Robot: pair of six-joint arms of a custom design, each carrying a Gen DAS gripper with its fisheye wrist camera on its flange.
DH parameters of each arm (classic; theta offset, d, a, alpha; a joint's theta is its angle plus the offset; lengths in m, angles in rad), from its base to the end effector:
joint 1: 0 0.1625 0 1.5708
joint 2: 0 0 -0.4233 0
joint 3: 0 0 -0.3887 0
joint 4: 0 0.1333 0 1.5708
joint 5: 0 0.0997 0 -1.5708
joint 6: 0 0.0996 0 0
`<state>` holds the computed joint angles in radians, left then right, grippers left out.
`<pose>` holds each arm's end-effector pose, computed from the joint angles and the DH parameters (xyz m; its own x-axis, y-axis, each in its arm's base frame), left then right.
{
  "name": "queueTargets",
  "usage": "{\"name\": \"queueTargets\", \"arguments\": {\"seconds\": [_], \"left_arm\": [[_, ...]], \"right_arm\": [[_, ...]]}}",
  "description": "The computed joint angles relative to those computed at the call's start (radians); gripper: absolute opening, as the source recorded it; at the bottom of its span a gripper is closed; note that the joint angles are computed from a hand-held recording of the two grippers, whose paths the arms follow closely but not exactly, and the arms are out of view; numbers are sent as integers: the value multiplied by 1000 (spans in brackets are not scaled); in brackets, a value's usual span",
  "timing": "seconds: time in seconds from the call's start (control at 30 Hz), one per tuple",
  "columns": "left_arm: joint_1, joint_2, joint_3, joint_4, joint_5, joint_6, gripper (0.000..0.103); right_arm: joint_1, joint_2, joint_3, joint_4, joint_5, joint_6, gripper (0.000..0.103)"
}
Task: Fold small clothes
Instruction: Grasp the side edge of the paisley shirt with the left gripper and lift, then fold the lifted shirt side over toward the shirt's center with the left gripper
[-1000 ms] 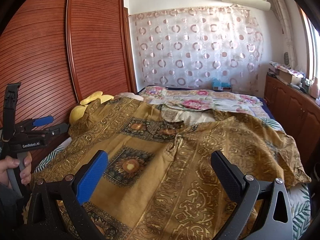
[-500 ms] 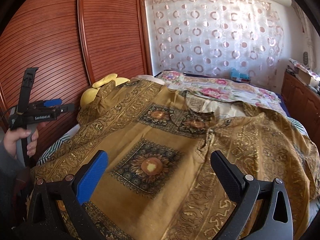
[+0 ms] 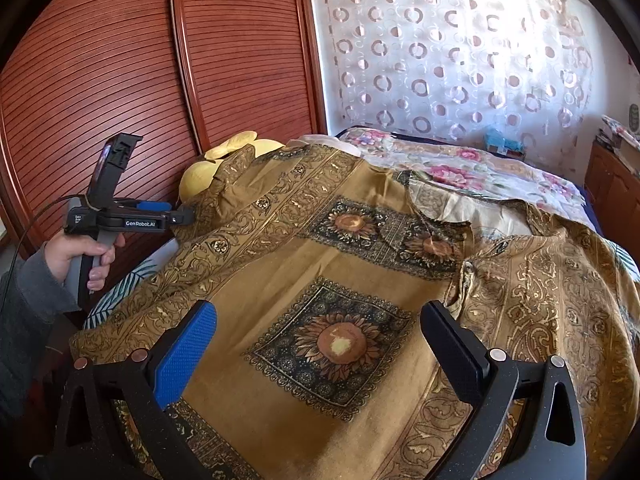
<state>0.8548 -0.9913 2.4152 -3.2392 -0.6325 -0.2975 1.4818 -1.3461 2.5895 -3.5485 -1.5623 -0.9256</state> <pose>-0.1012 -0.4418 0.0992 -0.7356 0.0156 -0.6772 0.4406 0.7704 -0.4608 0.1016 -0.3706 0.2000 -0.6520 -0.5407 0.5316 -0.7565 0.5111 -0.4080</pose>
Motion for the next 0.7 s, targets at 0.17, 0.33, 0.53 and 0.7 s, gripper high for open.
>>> {"name": "queueTargets", "arguments": {"seconds": [0.17,0.33,0.53,0.7], "left_arm": [[7,5,-16,60,-26,-12,68],[19,-1,-10,15,-89,27,40],[-31,-8,12,58,1,-3,8],[-110,-24,68,-54,40,28,3]], "right_arm": [[22,18,-14,19,-23,3,102],[36,31,-33,55,-29,6,101],[34,32,-32,54,-31,1,101],[34,33,-34,52,-31,-3,98]]}}
